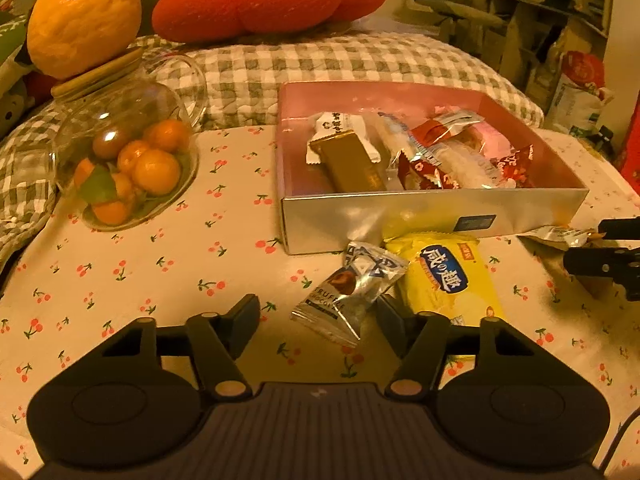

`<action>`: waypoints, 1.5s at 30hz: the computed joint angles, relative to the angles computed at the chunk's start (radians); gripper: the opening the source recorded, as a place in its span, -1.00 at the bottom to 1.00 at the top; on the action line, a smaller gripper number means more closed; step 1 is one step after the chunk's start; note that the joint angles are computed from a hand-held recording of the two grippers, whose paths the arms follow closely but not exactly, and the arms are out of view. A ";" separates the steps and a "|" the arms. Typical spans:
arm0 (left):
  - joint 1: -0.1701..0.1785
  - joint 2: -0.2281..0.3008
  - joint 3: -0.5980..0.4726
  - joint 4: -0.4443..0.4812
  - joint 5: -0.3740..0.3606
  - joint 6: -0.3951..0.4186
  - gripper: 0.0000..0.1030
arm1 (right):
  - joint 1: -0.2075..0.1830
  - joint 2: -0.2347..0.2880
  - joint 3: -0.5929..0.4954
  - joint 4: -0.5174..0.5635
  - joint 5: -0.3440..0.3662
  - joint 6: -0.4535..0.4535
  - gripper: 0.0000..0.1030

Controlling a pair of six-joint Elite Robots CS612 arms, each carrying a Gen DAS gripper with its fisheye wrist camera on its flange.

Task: Organize snacks
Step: 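Grasp the silver packet with the left tool while the right tool grasps the yellow-and-white packet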

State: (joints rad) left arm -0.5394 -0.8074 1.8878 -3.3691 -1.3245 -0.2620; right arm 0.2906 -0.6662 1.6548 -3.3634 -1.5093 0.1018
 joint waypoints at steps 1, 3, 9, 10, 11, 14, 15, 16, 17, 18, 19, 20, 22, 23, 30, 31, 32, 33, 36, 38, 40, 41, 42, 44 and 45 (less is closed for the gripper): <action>0.001 0.001 -0.001 -0.002 -0.004 -0.001 0.09 | 0.002 0.001 -0.002 -0.006 -0.007 -0.007 0.80; 0.001 0.001 -0.002 -0.004 -0.013 -0.001 -0.05 | 0.004 0.003 -0.003 -0.017 -0.011 -0.018 0.78; -0.003 -0.002 -0.003 0.002 -0.018 0.013 -0.32 | 0.011 0.006 -0.003 -0.052 -0.016 -0.065 0.50; -0.003 -0.003 -0.003 0.006 -0.017 0.011 -0.34 | 0.012 0.006 -0.004 -0.052 -0.012 -0.072 0.40; -0.003 -0.004 -0.004 0.010 -0.017 0.007 -0.36 | 0.012 0.005 -0.003 -0.052 -0.008 -0.077 0.34; -0.001 -0.009 -0.005 0.029 -0.021 -0.016 -0.38 | 0.014 0.003 -0.003 -0.050 -0.001 -0.095 0.06; 0.000 -0.010 -0.006 0.035 -0.023 -0.025 -0.39 | 0.015 0.004 -0.002 -0.053 -0.007 -0.101 0.01; 0.001 -0.012 -0.007 0.041 -0.025 -0.033 -0.40 | 0.016 0.004 -0.003 -0.055 -0.010 -0.106 -0.23; 0.002 -0.013 -0.007 0.047 -0.027 -0.041 -0.40 | 0.016 0.004 -0.003 -0.052 -0.012 -0.109 -0.38; 0.002 -0.015 -0.008 0.052 -0.030 -0.049 -0.40 | 0.015 0.003 -0.004 -0.048 -0.011 -0.108 -0.46; 0.004 -0.016 -0.008 0.057 -0.033 -0.059 -0.41 | 0.014 0.002 -0.004 -0.049 -0.009 -0.106 -0.54; 0.005 -0.017 -0.008 0.061 -0.037 -0.069 -0.41 | 0.012 0.001 -0.004 -0.049 -0.006 -0.104 -0.58; 0.006 -0.021 -0.008 0.070 -0.043 -0.084 -0.41 | 0.009 0.000 -0.002 -0.049 0.006 -0.103 -0.67; 0.008 -0.022 -0.008 0.074 -0.047 -0.091 -0.41 | 0.007 -0.002 -0.001 -0.047 0.015 -0.105 -0.69; 0.018 -0.035 -0.002 0.087 -0.075 -0.155 -0.41 | -0.010 -0.014 0.010 -0.056 0.111 -0.067 -0.83; 0.019 -0.036 0.000 0.082 -0.077 -0.161 -0.41 | -0.012 -0.015 0.011 -0.058 0.124 -0.062 -0.83; 0.020 -0.037 0.002 0.075 -0.080 -0.168 -0.41 | -0.013 -0.017 0.013 -0.062 0.135 -0.058 -0.83; 0.021 -0.039 0.004 0.069 -0.082 -0.174 -0.41 | -0.013 -0.018 0.014 -0.067 0.144 -0.057 -0.83; 0.024 -0.043 0.010 0.047 -0.092 -0.186 -0.42 | -0.013 -0.022 0.016 -0.077 0.158 -0.050 -0.84; 0.024 -0.047 0.014 0.034 -0.096 -0.189 -0.42 | -0.014 -0.024 0.017 -0.080 0.167 -0.046 -0.84; 0.024 -0.050 0.018 0.023 -0.101 -0.189 -0.42 | -0.014 -0.026 0.018 -0.083 0.170 -0.041 -0.84; 0.024 -0.052 0.020 0.019 -0.103 -0.190 -0.42 | -0.014 -0.027 0.019 -0.086 0.171 -0.038 -0.85; 0.024 -0.054 0.022 0.012 -0.105 -0.191 -0.42 | -0.014 -0.028 0.020 -0.090 0.172 -0.035 -0.91; 0.024 -0.057 0.025 -0.004 -0.108 -0.192 -0.42 | -0.016 -0.030 0.023 -0.102 0.179 -0.021 -0.93; 0.024 -0.058 0.027 -0.013 -0.110 -0.193 -0.42 | -0.017 -0.031 0.025 -0.111 0.182 -0.013 -0.94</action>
State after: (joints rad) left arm -0.5158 -0.8653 1.9150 -3.3817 -1.4346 -0.4550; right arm 0.2740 -0.6974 1.6796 -3.4741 -1.3275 0.0892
